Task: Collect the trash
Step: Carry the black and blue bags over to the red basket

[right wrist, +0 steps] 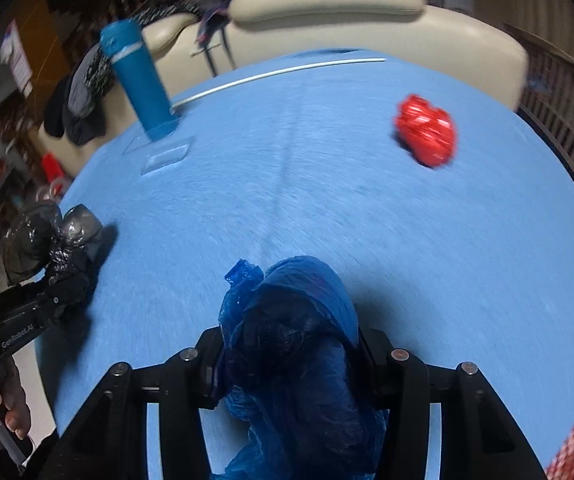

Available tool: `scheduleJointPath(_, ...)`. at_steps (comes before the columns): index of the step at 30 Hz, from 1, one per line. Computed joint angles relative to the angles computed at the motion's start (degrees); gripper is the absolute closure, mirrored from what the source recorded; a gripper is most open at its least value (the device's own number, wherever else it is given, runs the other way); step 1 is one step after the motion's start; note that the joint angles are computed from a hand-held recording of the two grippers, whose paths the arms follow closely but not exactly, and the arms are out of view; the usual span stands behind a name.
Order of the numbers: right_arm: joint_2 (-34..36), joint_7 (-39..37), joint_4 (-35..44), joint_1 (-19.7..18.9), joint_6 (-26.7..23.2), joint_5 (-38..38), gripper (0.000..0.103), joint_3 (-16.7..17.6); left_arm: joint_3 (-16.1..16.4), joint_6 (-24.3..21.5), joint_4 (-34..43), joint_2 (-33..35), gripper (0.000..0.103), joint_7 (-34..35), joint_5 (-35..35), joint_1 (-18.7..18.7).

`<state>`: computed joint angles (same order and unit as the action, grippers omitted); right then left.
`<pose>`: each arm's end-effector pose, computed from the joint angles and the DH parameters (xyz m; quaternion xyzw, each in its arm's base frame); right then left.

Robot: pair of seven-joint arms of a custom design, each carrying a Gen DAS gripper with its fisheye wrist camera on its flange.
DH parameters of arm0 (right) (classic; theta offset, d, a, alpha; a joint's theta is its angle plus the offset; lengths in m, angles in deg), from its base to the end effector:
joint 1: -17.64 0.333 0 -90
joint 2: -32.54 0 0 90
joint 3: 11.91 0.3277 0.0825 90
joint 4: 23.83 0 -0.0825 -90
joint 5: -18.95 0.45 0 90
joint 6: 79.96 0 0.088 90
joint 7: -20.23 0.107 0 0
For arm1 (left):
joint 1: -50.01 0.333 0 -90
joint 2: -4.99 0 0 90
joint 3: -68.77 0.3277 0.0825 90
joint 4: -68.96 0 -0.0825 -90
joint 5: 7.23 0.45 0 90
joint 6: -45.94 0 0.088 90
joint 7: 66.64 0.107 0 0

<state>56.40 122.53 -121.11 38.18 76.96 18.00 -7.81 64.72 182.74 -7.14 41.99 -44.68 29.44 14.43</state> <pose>0.7021 0.3154 0.4026 -0.7405 0.5974 -0.1308 0.2786 0.6543 -0.5166 0.3842 -0.7169 0.6242 -0.2320 0.2064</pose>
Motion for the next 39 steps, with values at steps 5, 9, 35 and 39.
scheduleJointPath(5, -7.3, 3.5, -10.7, -0.3, 7.1, 0.7, 0.050, -0.6, 0.1, -1.3, 1.5, -0.1, 0.067, 0.5, 2.3, -2.3)
scheduleJointPath(9, -13.1, 6.8, -18.5, -0.5, 12.4, -0.1, 0.050, -1.3, 0.0, -2.2, 3.1, 0.2, 0.067, 1.1, 4.1, -4.0)
scheduleJointPath(35, -39.9, 40.8, -45.6, -26.0, 24.4, -26.1, 0.050, 13.1, 0.9, -6.8, 20.0, 8.4, 0.067, 12.1, 6.8, -11.8)
scheduleJointPath(39, -42.8, 39.9, -48.6, -28.9, 24.3, -23.5, 0.050, 14.8, 1.4, -7.3, 23.3, 10.6, 0.067, 14.7, 5.4, -12.6)
